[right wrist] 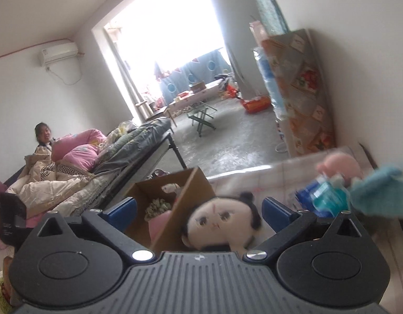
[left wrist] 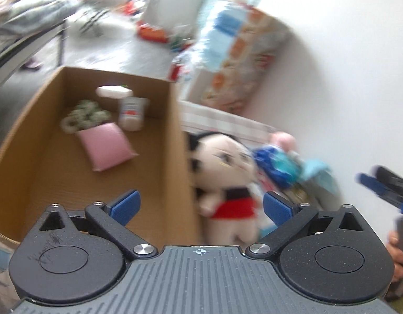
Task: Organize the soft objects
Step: 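Move both grippers from the box toward the items on the checked tabletop, then grasp the blue-and-white medicine box with the left gripper while the right gripper reaches toward the teal towel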
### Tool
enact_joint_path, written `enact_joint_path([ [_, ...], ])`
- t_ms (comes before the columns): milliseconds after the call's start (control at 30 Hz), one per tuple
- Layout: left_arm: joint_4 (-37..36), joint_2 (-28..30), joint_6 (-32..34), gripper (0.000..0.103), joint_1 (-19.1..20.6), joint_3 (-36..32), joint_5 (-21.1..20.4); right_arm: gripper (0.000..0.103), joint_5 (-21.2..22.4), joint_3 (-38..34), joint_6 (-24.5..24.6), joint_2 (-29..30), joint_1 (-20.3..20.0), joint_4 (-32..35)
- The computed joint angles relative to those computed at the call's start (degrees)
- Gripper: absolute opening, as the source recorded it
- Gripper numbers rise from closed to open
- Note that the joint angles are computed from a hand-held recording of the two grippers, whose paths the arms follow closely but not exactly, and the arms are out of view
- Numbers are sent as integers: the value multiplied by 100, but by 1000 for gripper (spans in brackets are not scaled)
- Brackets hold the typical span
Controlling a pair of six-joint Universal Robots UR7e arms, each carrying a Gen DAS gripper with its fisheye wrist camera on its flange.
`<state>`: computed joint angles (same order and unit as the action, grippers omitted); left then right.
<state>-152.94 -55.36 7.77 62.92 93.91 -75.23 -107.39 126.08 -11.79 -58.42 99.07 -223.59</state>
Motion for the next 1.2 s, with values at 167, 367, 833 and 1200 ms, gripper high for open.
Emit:
enact_joint_path([
  [167, -521, -258, 357, 101, -153, 873, -649, 103, 65, 718, 390, 68, -434, -843],
  [367, -1068, -106, 1074, 101, -457, 1525, -938, 82, 913, 1246, 818, 255, -1340, -1405],
  [833, -1188, 1353, 1219, 94, -617, 785, -902, 64, 1911, 872, 974, 469, -2332, -744],
  [1200, -166, 1993, 808, 96, -614, -51, -107, 64, 2264, 184, 950, 462, -2520, 476],
])
